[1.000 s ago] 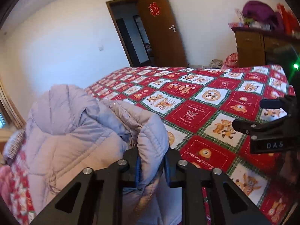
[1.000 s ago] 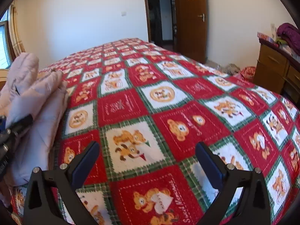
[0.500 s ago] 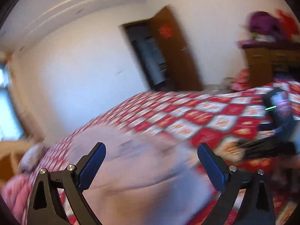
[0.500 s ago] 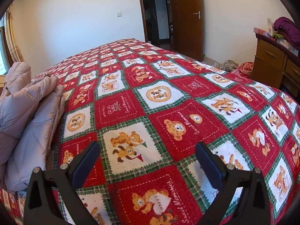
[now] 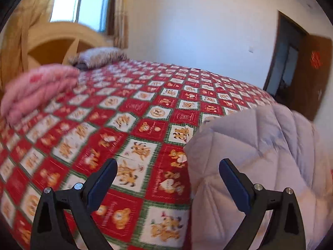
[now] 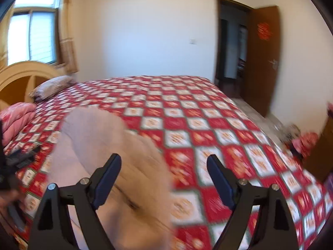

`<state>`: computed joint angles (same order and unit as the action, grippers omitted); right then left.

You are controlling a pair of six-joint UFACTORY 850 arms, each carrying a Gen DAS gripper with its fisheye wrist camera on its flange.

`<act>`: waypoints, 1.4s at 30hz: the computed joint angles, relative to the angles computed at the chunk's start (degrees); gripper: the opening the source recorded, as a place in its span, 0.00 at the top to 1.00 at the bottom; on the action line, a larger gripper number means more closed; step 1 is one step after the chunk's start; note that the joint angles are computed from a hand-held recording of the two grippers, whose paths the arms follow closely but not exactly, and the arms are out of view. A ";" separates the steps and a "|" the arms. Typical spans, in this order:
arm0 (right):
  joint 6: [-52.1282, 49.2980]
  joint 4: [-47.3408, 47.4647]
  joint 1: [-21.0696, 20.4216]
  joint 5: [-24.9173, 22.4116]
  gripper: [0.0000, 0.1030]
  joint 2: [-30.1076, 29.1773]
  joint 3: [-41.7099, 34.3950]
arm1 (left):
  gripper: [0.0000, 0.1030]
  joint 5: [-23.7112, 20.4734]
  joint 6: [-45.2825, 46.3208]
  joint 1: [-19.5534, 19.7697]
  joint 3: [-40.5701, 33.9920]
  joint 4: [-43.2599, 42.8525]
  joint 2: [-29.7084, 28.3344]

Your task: Fold large clothes

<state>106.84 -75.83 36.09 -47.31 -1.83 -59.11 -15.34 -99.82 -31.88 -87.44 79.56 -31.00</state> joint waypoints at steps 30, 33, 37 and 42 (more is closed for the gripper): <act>9.87 3.20 -11.09 17.34 0.42 -7.69 4.84 | 0.01 -0.17 31.93 -9.84 -18.70 -13.76 -16.16; 11.50 1.82 -10.99 16.87 0.40 -8.38 4.92 | 0.01 0.63 32.76 -9.63 -18.75 -15.15 -16.51; 14.54 -0.77 -10.70 16.59 0.40 -8.63 5.66 | 0.01 1.21 29.99 -9.62 -18.20 -12.65 -16.56; 15.55 -1.56 -10.54 16.06 0.39 -9.35 5.62 | 0.01 1.37 33.20 -9.44 -18.55 -15.97 -16.86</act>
